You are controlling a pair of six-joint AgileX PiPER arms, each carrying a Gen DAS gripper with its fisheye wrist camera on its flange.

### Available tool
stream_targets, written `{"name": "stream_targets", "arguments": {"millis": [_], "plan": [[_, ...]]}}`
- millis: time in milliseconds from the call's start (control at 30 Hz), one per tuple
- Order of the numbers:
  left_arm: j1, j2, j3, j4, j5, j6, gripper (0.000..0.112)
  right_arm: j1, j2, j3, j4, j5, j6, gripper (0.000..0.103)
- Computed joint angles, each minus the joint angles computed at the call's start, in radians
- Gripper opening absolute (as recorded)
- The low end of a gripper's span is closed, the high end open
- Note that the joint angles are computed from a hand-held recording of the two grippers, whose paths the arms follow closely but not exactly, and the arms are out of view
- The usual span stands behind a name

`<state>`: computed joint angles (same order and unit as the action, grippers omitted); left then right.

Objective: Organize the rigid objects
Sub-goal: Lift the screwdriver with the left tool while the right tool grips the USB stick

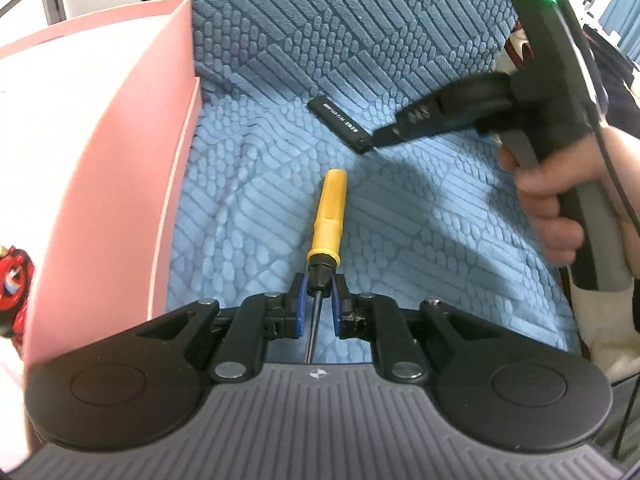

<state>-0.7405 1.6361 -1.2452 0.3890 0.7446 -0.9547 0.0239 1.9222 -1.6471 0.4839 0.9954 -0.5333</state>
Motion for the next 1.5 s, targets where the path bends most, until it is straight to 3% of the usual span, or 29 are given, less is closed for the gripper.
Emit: {"name": "stream_targets", "arguments": {"millis": [167,267,333,367,533,600,733,767,800,1000,1267,1500], "plan": [[-0.037,-0.061,0.062,0.027,0.001,-0.079,0.015,-0.027,-0.052,0.071,0.061,0.003,-0.05,0.011],[-0.06,-0.086,0.092,0.042,0.004,-0.121,0.015,-0.029,-0.059,0.081,0.095,-0.003,-0.067,0.017],[-0.068,-0.093,0.104,0.045,0.002,-0.138,0.015,-0.015,-0.065,0.083,0.076,-0.024,-0.075,0.041],[-0.069,-0.093,0.107,0.044,0.002,-0.142,0.015,-0.005,-0.068,0.092,0.063,-0.048,-0.085,0.044],[-0.059,-0.089,0.117,0.02,-0.013,-0.128,0.015,0.044,-0.065,0.134,-0.002,-0.202,-0.083,0.04],[-0.052,-0.086,0.117,0.006,-0.016,-0.118,0.015,0.04,-0.05,0.129,0.039,-0.214,-0.112,0.04],[-0.035,-0.084,0.117,-0.026,-0.021,-0.093,0.015,0.044,-0.013,0.094,0.053,-0.2,-0.088,0.039],[-0.032,-0.081,0.114,-0.032,-0.018,-0.088,0.015,0.05,-0.009,0.092,0.043,-0.199,-0.084,0.036],[-0.031,-0.08,0.113,-0.037,-0.018,-0.084,0.015,0.059,-0.013,0.095,0.023,-0.209,-0.086,0.027],[-0.026,-0.075,0.107,-0.046,-0.016,-0.08,0.015,0.07,-0.042,0.082,-0.085,-0.162,0.06,0.026],[-0.037,-0.081,0.122,-0.037,-0.005,-0.117,0.015,0.019,-0.218,0.224,-0.134,-0.112,0.173,0.026],[-0.079,-0.089,0.126,0.023,0.038,-0.169,0.015,0.023,-0.415,0.406,-0.22,-0.136,0.301,0.027]]}}
